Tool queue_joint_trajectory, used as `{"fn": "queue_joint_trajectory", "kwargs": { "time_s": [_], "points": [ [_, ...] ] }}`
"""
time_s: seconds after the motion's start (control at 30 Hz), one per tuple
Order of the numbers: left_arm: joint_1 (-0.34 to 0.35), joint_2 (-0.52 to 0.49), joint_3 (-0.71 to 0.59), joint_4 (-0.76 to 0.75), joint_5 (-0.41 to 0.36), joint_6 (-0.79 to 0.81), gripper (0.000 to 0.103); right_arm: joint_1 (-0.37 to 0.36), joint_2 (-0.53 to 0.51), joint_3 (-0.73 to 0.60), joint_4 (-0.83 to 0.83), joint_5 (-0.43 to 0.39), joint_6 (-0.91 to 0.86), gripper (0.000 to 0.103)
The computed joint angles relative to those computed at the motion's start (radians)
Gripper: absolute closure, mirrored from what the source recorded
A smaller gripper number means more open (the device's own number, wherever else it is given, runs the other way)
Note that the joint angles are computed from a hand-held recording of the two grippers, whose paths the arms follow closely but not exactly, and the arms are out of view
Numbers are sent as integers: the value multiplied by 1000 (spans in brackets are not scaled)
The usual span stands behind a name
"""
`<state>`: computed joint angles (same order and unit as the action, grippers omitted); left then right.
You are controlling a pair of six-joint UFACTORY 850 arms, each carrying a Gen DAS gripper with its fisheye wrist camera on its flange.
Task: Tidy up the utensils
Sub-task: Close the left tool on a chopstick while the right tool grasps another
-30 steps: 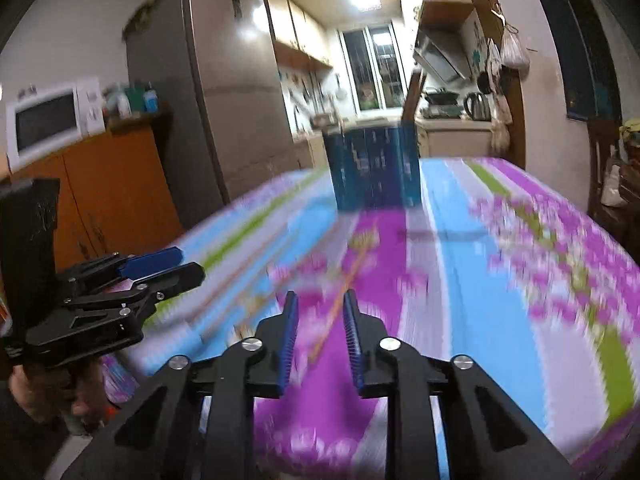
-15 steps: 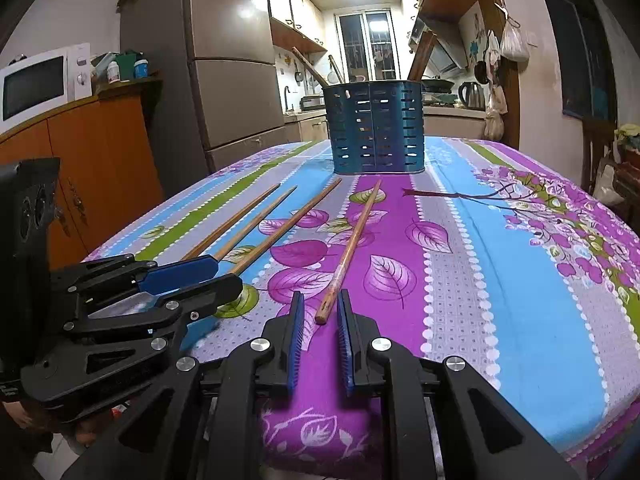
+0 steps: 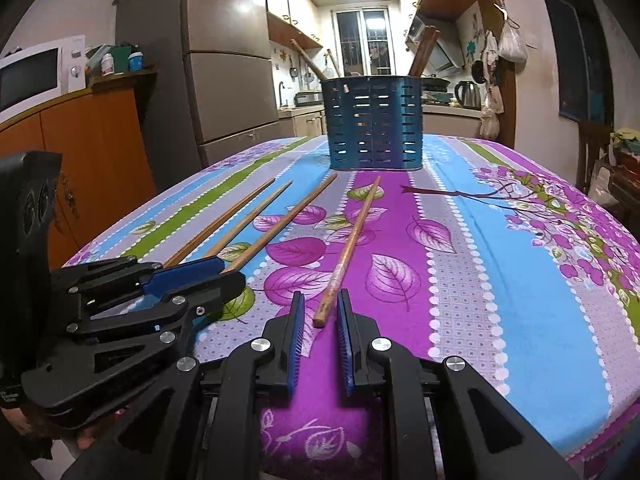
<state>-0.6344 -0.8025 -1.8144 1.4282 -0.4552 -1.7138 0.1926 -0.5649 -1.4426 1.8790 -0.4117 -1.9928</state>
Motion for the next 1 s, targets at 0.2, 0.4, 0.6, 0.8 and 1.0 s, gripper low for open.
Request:
{"fn": "queue_joint_trajectory", "kwargs": {
  "time_s": [0.2,0.4,0.6,0.8,1.0],
  "points": [
    [-10,-7,-1,55,-3,-58,85,-8,-1,8,44,-20,-32,85],
    [-12,-25,-22,71,-40,-96,85,-1,-5,15,126,-19,-120,85],
    [-24,-40,-27,140,-94,-168,85,3,1,35,222,-20,-218,86],
    [-29,-41,-21,169,-129,-226,95,-2,0,40,254,-34,-230,94],
    [-34,-43,-29,151,-150,-221,98,-13,14,55,287,-54,-258,95]
  ]
}}
